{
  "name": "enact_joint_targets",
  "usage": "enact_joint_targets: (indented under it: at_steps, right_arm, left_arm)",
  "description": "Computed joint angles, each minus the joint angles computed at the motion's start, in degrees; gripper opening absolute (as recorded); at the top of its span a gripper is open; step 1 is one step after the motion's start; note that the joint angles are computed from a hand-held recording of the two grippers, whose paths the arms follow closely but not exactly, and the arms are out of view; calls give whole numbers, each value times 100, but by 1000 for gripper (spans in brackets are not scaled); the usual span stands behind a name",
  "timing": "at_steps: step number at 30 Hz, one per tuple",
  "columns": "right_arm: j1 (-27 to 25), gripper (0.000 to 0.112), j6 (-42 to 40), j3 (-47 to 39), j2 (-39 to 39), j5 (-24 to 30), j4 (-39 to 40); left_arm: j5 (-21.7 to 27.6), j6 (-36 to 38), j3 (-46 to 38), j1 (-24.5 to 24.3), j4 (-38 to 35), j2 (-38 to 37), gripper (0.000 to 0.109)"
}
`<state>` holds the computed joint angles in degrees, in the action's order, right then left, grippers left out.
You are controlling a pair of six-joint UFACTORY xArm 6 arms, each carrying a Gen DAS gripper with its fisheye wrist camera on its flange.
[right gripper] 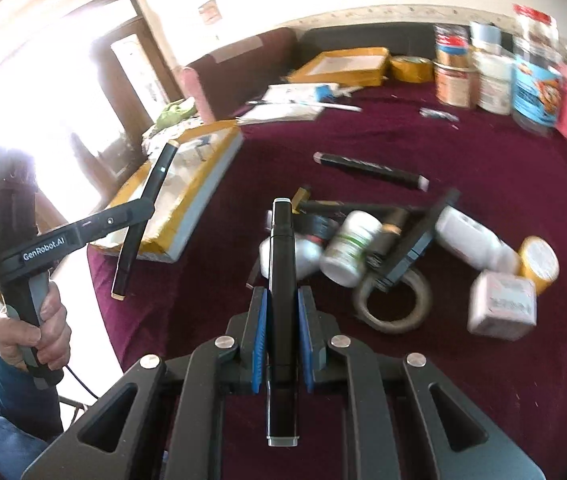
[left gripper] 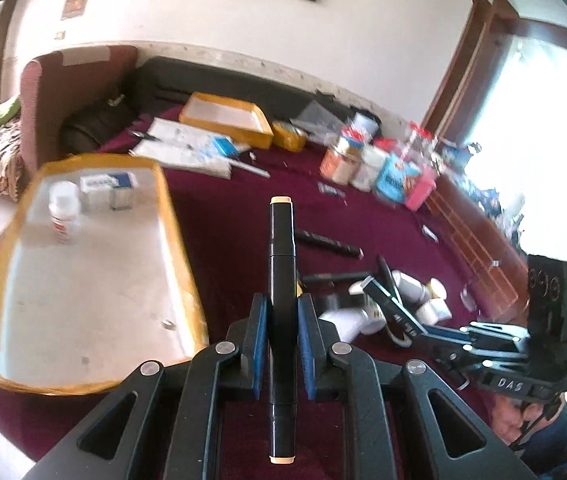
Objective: Organize rigid objects
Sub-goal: 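Carry both black markers into the yellow-rimmed tray and release them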
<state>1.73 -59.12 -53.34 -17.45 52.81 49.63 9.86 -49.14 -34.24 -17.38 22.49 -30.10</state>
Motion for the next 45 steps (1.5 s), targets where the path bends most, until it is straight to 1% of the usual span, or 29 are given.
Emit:
enact_joint_targets:
  at_steps: [3, 5, 7, 9, 13, 14, 16, 18, 20, 22, 23, 25, 27, 29, 34, 37, 40, 45]
  right_arm:
    - [318, 14, 5, -109, 24, -60, 67]
    - [507, 14, 11, -212, 82, -17, 140]
    - [773, 14, 60, -310, 145, -68, 172]
    - [1024, 14, 134, -398, 230, -155, 163]
    - [1598, 14, 461, -765, 616, -349, 4]
    - [1719, 14, 528, -861, 733, -428, -44]
    - [1945, 15, 773, -1062, 952, -498, -229]
    - [2134, 15, 978, -1290, 1203, -558, -344]
    - [2344, 15, 1214, -1551, 1494, -763, -509]
    - [2505, 14, 1524, -1870, 1835, -956, -764]
    - [2568, 15, 1752, -2152, 2100, -921, -923]
    - [2634, 15, 2003, -2503, 2424, -819, -1102]
    - [2747, 15, 2311, -2877, 2773, -778, -1430]
    - [2834, 15, 2573, -3222, 3075, -671, -1665]
    - [3049, 15, 2991, -3996, 3688, -473, -2093]
    - [3131, 14, 3265, -4499, 4075, -289, -2290]
    - [3208, 14, 3405, -4843, 4324, -253, -2431]
    - [3277, 14, 3594, -5329, 4682, -154, -2597]
  left_arm:
    - [113, -296, 162, 280, 291, -408, 14]
    - [156, -288, 291, 484, 239, -656, 15]
    - [203, -178, 411, 689, 48, -840, 15]
    - [216, -219, 531, 915, 21, -987, 15]
    - [242, 161, 653, 1326, -482, -1014, 15]
    - [309, 162, 642, 1453, -503, -959, 15]
    - [235, 410, 666, 1597, -750, -862, 15]
    - [254, 465, 591, 1765, -824, -660, 15]
    - [222, 778, 489, 1908, -1106, -414, 15]
    - [284, 883, 352, 2001, -1203, -193, 15]
    - [288, 1157, 246, 2037, -1449, -14, 15]
    - [403, 1361, 45, 2106, -1630, 259, 15]
    - [522, 1733, -147, 2129, -1914, 511, 15]
    - [735, 1706, -387, 2176, -1808, 767, 15]
    - [1061, 2149, -733, 2282, -2082, 1130, 15]
    - [1188, 2262, -918, 2316, -2178, 1348, 15]
    - [1197, 2544, -1011, 2361, -2476, 1463, 15]
    - [1177, 2697, -1083, 2359, -2601, 1549, 15]
